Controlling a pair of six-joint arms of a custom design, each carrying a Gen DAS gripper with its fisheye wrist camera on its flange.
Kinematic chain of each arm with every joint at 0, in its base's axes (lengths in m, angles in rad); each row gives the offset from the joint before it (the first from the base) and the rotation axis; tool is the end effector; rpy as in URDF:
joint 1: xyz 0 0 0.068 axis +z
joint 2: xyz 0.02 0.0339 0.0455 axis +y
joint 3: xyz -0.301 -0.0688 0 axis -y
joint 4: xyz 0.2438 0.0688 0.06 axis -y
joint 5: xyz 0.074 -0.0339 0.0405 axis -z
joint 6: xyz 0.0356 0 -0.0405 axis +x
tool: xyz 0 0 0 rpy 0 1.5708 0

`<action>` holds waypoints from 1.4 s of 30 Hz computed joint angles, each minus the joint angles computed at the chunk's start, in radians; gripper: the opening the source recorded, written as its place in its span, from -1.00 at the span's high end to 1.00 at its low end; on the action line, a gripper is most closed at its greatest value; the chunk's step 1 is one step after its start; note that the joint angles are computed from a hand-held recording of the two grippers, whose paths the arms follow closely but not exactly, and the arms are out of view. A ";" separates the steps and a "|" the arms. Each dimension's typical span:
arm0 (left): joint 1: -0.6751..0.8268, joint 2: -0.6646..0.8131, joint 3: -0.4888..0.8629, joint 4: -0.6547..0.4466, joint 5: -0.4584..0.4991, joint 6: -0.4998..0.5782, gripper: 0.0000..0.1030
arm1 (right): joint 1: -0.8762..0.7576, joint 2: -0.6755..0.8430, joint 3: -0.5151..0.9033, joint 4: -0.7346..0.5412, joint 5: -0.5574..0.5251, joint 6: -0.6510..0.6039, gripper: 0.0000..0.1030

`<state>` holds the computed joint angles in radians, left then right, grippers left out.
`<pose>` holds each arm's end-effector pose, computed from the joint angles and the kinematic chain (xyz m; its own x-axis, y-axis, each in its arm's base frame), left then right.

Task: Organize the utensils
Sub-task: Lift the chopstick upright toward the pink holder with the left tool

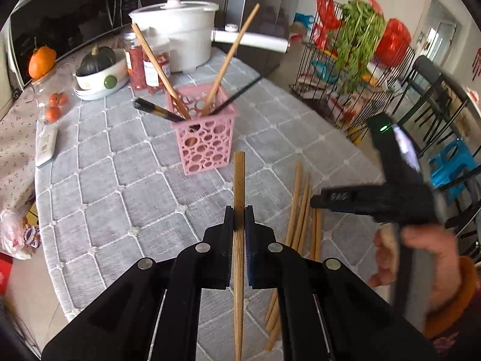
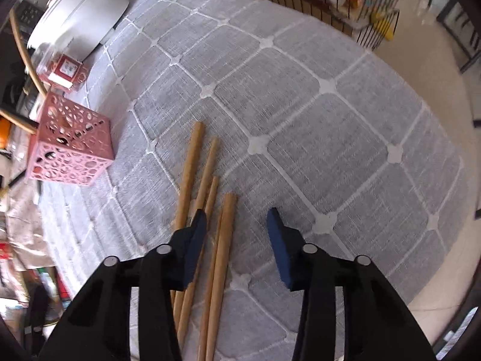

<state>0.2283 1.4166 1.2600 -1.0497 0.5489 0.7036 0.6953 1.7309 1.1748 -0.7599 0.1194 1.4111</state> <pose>0.2586 0.0410 0.3347 -0.7016 0.4036 -0.5872 0.5797 0.8025 -0.1411 0.2594 0.2109 0.2271 -0.7234 0.6731 -0.1539 0.6361 0.7363 0.2305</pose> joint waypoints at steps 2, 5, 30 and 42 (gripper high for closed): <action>0.051 0.005 0.008 -0.022 0.030 0.048 0.88 | 0.028 0.033 0.030 -0.018 0.047 -0.007 0.81; 0.057 -0.009 -0.018 0.005 0.059 0.038 0.88 | 0.042 -0.013 -0.031 0.054 0.066 0.043 0.85; 0.118 -0.023 0.391 -0.050 0.264 -0.276 0.88 | 0.344 -0.116 0.730 -0.484 0.637 -0.111 0.85; -0.088 0.161 0.526 0.245 0.051 -0.606 0.88 | 0.106 0.037 1.055 -0.401 0.578 -0.426 0.85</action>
